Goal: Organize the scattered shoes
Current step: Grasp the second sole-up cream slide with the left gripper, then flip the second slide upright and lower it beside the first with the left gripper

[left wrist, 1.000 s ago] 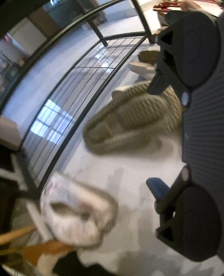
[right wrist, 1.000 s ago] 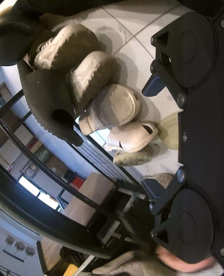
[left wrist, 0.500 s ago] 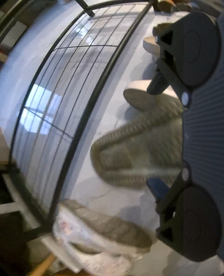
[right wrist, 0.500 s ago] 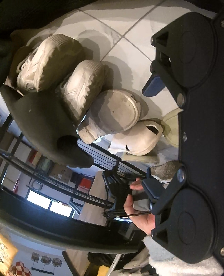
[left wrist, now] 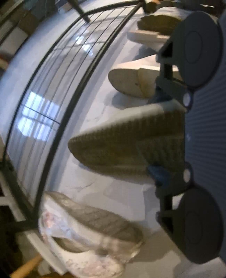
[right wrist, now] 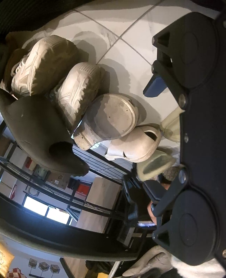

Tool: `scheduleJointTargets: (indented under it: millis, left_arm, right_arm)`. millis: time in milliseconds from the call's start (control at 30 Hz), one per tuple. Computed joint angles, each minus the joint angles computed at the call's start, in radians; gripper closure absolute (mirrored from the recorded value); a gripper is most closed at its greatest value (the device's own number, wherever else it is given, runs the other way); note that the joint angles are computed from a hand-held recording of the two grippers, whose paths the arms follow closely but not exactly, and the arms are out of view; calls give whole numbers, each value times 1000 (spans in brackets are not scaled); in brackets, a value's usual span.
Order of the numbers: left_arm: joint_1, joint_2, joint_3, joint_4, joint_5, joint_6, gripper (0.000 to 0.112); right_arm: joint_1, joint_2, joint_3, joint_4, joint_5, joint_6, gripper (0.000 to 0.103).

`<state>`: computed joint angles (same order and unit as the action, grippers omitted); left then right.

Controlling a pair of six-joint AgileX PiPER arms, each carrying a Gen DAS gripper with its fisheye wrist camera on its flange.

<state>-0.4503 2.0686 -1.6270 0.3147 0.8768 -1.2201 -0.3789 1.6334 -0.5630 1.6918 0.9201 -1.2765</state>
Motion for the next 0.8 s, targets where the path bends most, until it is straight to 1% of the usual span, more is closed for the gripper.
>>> scheduleJointTargets:
  millis: [167,233,267,333,367,433,467,533,600,633,700,733,800]
  left_arm:
    - [-22,-187,290,49,-121,-77,44]
    - [-41,-318,461,63,-173,-126,44]
    - [-47,-359,509,67,-188,-137,44]
    - [-103,-511,669,96,-231,-188,44]
    - [-124,-556,714,99,-244,-199,43]
    - [-220,-689,852,135,-277,-274,43]
    - [-285,-738,905,174,-277,-343,43]
    - [-416,-775,965,245,-257,-506,43]
    - [-492,-763,999,269,-258,-602,41]
    - [-508,-756,1003,282,-259,-629,40]
    - [-512,-744,998,296,-239,-633,40]
    - [-498,-735,982,269,-228,-592,40]
    - [-468,-741,987,257,-234,-543,39]
  right_arm:
    - [6,12,-7,6,-22,5,0]
    - [5,15,-8,6,-27,8,0]
    - [6,16,-8,5,-32,12,0]
    - [11,17,-10,2,-43,19,0]
    - [14,15,-10,-3,-48,22,0]
    - [22,11,-10,-13,-56,27,0]
    - [26,7,-9,-18,-59,30,0]
    - [38,-11,1,-27,-74,30,0]
    - [50,-35,13,-37,-94,27,0]
    - [54,-48,19,-41,-106,25,0]
    - [62,-74,30,-51,-129,20,0]
    - [64,-90,37,-58,-142,18,0]
    - [66,-122,48,-78,-166,21,0]
